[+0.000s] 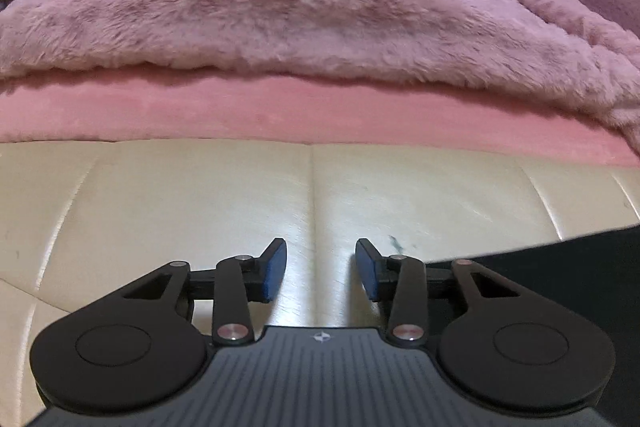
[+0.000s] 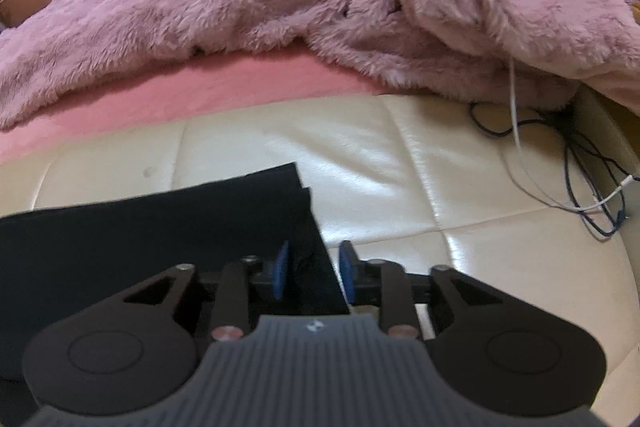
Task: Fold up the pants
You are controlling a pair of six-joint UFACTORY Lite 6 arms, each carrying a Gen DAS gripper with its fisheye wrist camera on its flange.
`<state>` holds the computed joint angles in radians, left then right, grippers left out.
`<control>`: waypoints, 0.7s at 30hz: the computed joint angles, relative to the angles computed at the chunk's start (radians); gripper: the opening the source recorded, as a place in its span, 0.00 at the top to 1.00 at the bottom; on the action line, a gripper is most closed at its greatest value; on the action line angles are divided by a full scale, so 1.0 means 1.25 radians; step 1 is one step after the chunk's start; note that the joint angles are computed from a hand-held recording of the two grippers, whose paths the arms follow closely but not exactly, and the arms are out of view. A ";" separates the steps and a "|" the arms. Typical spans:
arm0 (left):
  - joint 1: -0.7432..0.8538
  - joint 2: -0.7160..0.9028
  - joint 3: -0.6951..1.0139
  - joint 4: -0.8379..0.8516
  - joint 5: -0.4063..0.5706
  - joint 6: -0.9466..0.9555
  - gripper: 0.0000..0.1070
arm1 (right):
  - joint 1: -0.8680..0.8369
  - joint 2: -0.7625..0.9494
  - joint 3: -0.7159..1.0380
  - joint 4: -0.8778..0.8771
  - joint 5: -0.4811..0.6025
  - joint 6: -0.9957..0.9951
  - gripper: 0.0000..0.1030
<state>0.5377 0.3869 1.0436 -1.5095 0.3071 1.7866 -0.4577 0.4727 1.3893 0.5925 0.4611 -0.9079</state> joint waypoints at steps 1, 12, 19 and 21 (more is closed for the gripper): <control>0.023 -0.008 0.007 0.055 0.040 -0.055 0.57 | -0.009 -0.003 0.002 0.024 0.003 -0.015 0.71; 0.223 -0.116 -0.066 0.486 0.463 -0.437 0.49 | -0.106 0.065 0.038 0.184 0.134 -0.035 0.42; 0.254 -0.275 -0.241 0.571 0.421 -0.349 0.50 | -0.096 0.035 -0.031 0.218 0.088 -0.078 0.48; 0.245 -0.329 -0.284 0.596 0.395 -0.320 0.50 | -0.087 0.033 -0.031 0.195 0.078 -0.062 0.49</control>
